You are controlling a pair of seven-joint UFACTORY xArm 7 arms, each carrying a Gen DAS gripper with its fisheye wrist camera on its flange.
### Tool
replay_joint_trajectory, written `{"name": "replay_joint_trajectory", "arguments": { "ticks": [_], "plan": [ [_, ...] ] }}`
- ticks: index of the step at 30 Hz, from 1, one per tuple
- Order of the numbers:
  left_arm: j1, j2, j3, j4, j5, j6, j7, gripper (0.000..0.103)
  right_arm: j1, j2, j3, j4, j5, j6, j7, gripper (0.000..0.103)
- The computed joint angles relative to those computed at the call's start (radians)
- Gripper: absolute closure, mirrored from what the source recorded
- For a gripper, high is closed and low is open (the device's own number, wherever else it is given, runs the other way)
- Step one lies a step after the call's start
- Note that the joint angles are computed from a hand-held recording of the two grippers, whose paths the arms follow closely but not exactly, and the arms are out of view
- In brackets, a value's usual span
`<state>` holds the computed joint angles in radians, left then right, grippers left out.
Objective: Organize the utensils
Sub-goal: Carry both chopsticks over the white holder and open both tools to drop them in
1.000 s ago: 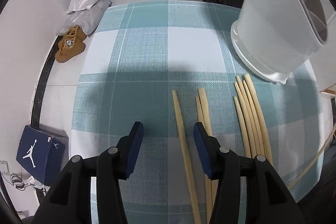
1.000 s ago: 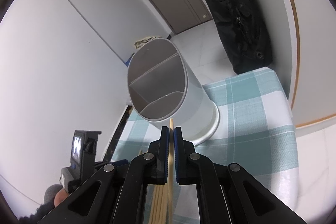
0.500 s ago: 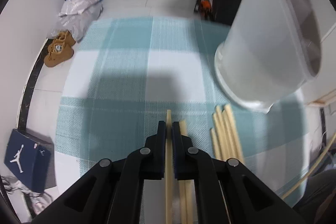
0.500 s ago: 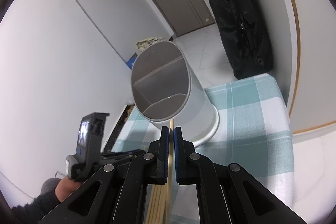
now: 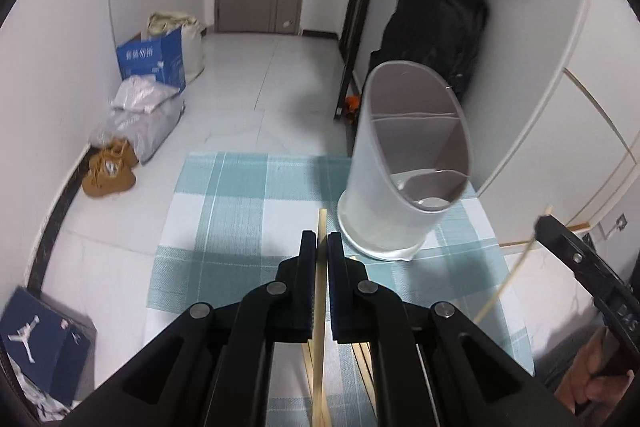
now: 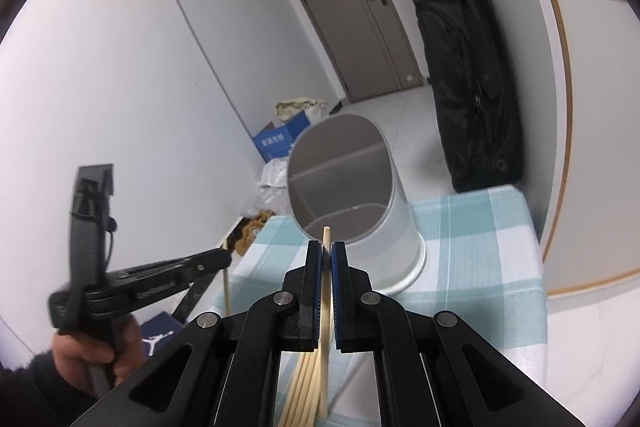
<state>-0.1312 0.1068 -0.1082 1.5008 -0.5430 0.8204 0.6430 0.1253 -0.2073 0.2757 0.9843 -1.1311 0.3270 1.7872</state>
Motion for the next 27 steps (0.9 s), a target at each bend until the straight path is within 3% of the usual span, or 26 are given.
{"name": "replay_joint_trajectory", "arguments": {
  "ticks": [11, 22, 27],
  "plan": [
    [0.017, 0.019, -0.006, 0.086, -0.061, 0.072, 0.03, 0.102, 0.032, -0.011, 0.019, 0.039, -0.063, 0.098, 0.016, 0.099],
    [0.014, 0.061, -0.019, 0.224, -0.08, 0.164, 0.023, 0.102, 0.021, -0.012, -0.011, 0.094, -0.07, 0.087, -0.006, 0.099],
    [0.023, 0.127, -0.033, 0.376, -0.101, 0.243, -0.016, 0.102, -0.003, -0.014, -0.034, 0.143, -0.009, 0.067, -0.093, 0.099]
  ]
}}
